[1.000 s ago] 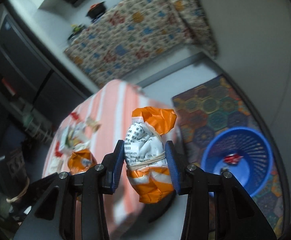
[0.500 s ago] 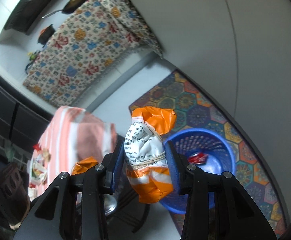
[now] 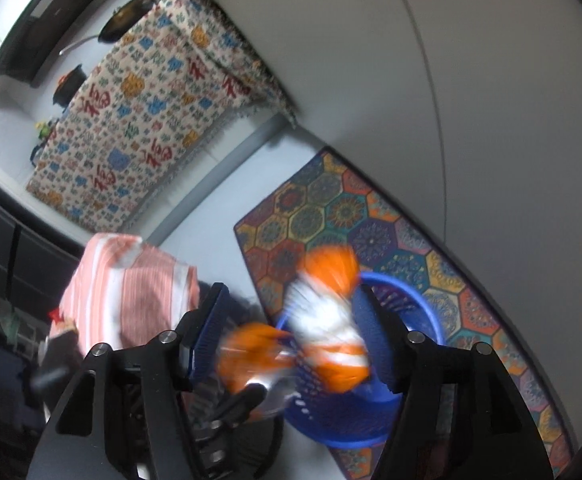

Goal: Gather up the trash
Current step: 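Carry both items over the blue wastebasket and open both tools to drop them, then swing both tools back over the table toward the remaining trash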

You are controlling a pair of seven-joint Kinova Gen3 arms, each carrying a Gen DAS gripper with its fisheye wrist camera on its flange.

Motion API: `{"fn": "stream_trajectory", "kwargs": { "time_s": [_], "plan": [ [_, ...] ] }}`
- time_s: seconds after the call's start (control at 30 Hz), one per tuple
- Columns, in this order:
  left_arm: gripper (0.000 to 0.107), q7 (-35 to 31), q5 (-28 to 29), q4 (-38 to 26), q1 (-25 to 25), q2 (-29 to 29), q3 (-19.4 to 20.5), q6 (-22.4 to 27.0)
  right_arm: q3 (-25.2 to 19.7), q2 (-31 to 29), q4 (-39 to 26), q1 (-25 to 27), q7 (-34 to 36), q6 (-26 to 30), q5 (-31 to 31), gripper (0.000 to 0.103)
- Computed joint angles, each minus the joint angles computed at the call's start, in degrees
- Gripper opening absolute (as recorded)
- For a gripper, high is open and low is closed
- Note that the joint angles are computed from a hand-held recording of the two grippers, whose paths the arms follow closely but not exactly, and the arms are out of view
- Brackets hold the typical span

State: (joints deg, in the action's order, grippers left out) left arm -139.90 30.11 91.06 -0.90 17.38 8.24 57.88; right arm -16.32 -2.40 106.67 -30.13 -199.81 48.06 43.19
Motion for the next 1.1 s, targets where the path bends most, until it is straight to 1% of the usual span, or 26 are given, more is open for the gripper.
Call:
{"fn": "stream_trajectory", "kwargs": {
  "time_s": [0.03,0.1,0.2,0.27,0.33,0.5,0.6,0.77,0.87,0.97,1.03,1.1],
  "plan": [
    [0.067,0.1,0.4,0.1,-0.2,0.0,0.0,0.0,-1.0,-0.4,0.1,0.2,-1.2,1.2,1.1,0.067],
    [0.067,-1.0,2.1,0.8,-1.4,-1.0,0.1,0.5,-1.6,-0.2,-0.8,-1.0,-2.7,5.4,2.8,0.070],
    [0.067,-3.4,4.0,1.9,-2.6,-3.2,-0.4,0.6,-2.5,0.9,-3.2,-2.9,-3.2,11.7,5.0,0.079],
    [0.067,-5.2,5.4,2.8,-3.6,-5.3,-1.1,1.0,-2.8,2.1,-5.4,-4.6,-2.9,16.4,6.2,0.095],
    [0.067,-6.8,7.0,3.3,-4.7,-7.6,-2.3,2.6,-2.7,3.7,-7.8,-6.4,-1.9,20.9,7.1,0.100],
    [0.067,-9.0,9.9,3.4,-7.8,-12.6,-6.6,7.3,-0.9,7.5,-13.3,-11.0,2.3,29.0,9.0,0.100],
    [0.067,-11.9,11.0,4.0,-10.8,-15.2,-10.3,10.0,0.3,10.0,-16.9,-14.0,5.4,32.9,10.4,0.100],
    [0.067,-15.2,10.7,4.4,-15.5,-17.0,-15.3,11.8,2.3,14.4,-23.3,-18.7,11.5,35.3,13.2,0.100],
    [0.067,-17.2,8.8,4.7,-18.6,-17.2,-17.6,11.0,3.7,17.8,-28.5,-21.7,15.7,35.4,14.4,0.101],
    [0.067,-17.7,6.2,4.4,-21.7,-16.6,-19.3,8.9,5.1,22.6,-35.8,-25.1,21.6,34.0,14.8,0.101],
    [0.067,-18.7,6.0,3.5,-24.7,-15.6,-20.9,8.4,4.8,26.4,-41.1,-26.6,26.3,33.3,15.3,0.101],
    [0.067,-19.7,6.0,2.4,-27.6,-14.5,-21.8,8.4,4.4,30.2,-46.4,-27.7,30.9,31.1,14.9,0.101]
  ]
}}
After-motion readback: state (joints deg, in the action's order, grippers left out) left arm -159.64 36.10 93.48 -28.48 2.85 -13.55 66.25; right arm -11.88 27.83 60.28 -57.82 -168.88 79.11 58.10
